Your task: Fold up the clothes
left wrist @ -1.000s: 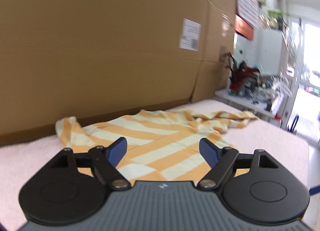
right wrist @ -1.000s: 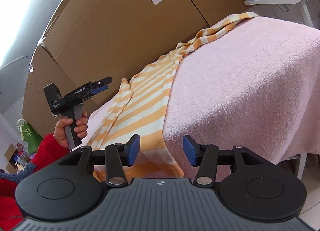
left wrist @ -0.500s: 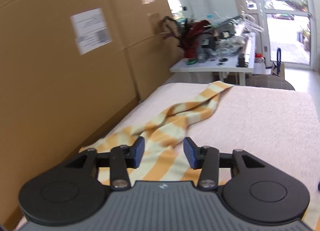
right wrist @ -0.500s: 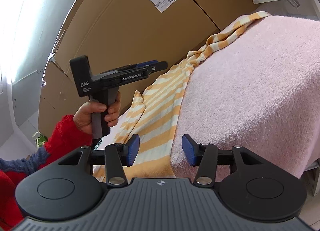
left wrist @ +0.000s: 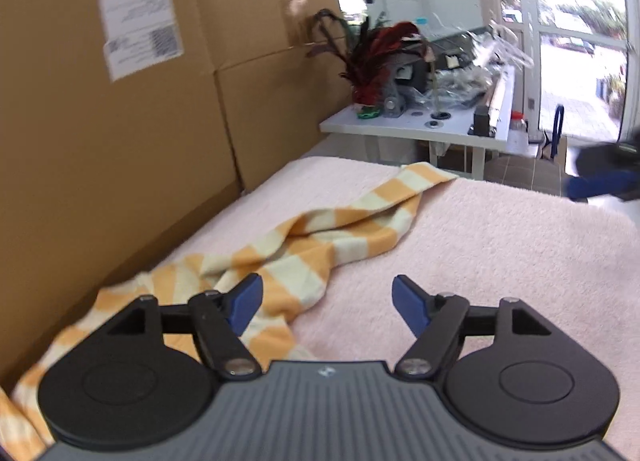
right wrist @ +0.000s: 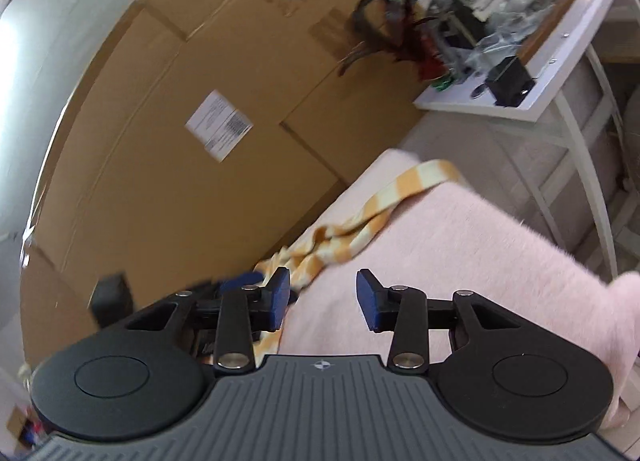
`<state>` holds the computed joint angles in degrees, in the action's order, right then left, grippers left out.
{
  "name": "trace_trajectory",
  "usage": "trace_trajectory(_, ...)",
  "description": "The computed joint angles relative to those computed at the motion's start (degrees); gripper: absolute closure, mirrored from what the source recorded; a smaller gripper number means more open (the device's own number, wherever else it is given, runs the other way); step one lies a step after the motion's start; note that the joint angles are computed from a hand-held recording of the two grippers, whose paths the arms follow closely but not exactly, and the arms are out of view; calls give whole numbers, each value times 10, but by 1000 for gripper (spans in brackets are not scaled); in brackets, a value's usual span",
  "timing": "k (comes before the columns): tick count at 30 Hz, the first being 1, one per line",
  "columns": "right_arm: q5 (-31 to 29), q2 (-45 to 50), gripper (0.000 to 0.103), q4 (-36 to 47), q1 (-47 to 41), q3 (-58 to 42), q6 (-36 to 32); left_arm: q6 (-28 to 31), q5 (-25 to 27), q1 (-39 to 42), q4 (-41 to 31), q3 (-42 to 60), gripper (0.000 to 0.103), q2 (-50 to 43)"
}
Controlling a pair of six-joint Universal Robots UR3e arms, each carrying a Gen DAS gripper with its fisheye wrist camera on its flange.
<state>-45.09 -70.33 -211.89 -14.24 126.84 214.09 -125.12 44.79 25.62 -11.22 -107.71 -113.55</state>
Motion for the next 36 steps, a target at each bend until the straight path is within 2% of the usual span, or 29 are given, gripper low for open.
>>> trace_trajectory(4,-128,56,62,184,52,-185,-5,-3,-29,29,-12,-23,23,9)
trace_trajectory(7,-150,128,63,268,69,-300,45,-6,-41,41,-17,-32,23,4)
trace_trajectory(9,-148,164,64,279,72,-337,98,-9,-50,49,-28,-29,23,-4)
trace_trajectory(11,-161,194,69,250,79,-356,144,-18,-57,54,-38,-23,22,-15)
trace_trajectory(14,-197,221,71,235,95,-390,180,-31,-70,61,-77,-1,21,-28)
trace_trajectory(15,-205,232,74,236,101,-408,187,-39,-80,65,-84,4,19,-33)
trace_trajectory(17,-220,242,100,268,108,-435,179,-48,-95,74,-105,15,18,-41)
trace_trajectory(20,-239,253,101,253,116,-445,191,-48,-118,85,-124,19,16,-45)
trace_trajectory(22,-254,249,101,258,121,-451,192,-46,-122,86,-120,15,13,-43)
trace_trajectory(28,-293,226,101,279,146,-486,172,-60,-154,101,-88,3,13,-50)
trace_trajectory(32,-276,229,101,317,174,-552,155,-96,-170,111,-34,-2,13,-62)
trace_trajectory(36,-253,270,101,382,219,-685,128,-154,-163,116,29,3,11,-79)
